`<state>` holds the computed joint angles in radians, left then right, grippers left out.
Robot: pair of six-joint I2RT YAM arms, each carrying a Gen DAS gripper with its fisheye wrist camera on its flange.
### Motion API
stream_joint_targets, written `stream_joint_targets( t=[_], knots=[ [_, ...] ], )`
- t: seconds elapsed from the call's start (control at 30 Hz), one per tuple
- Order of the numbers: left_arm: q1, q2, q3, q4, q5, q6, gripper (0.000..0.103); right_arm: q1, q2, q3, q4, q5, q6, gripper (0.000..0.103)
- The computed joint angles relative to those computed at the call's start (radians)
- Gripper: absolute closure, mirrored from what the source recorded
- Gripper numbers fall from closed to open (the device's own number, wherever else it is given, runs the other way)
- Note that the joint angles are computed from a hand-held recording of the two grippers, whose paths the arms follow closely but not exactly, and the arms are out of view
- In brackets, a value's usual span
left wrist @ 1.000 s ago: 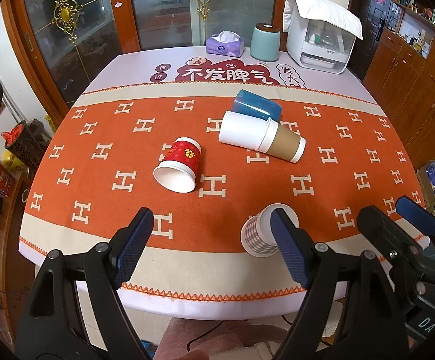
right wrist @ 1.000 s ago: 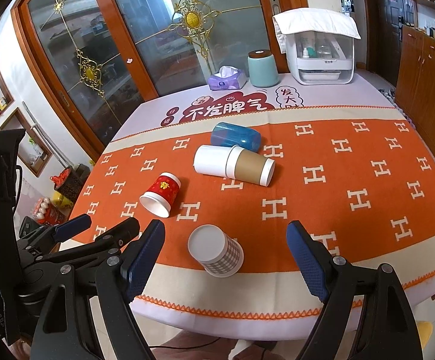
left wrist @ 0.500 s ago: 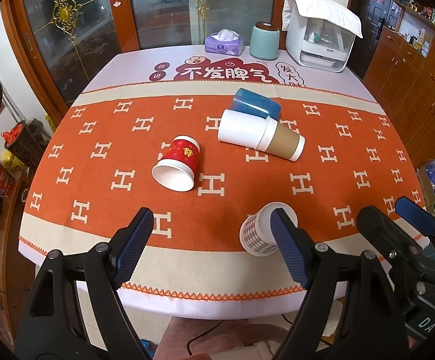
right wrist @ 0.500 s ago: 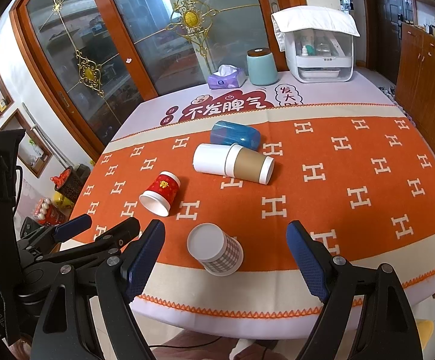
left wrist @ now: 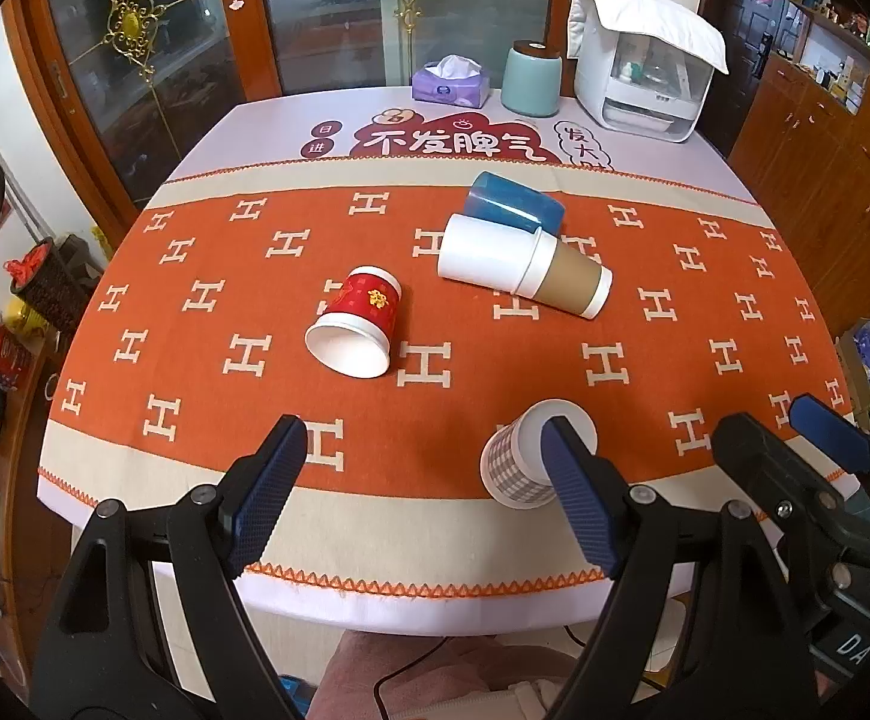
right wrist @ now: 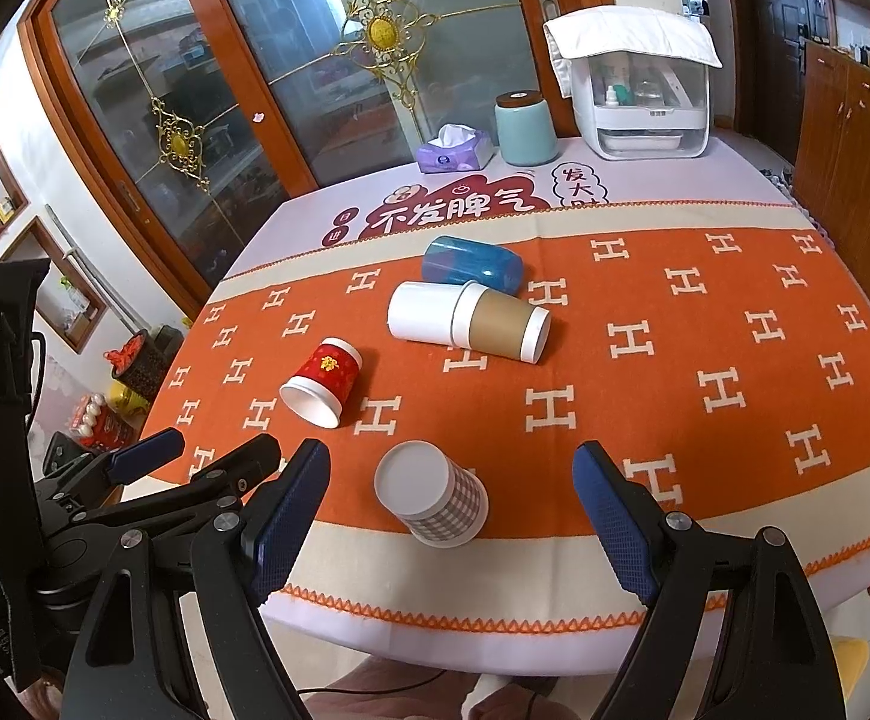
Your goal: Flip cup upside down
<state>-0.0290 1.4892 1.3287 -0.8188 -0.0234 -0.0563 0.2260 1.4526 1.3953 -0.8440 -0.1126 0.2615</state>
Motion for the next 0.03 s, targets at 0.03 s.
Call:
stream_joint_targets(
  t=[0.03],
  knots=[
    [0.006,-0.005,-0.007,0.001,0.004,0.004,0.025,0.001,0.000,-0.005,0.004,-0.002,0.001,0.019]
  ],
)
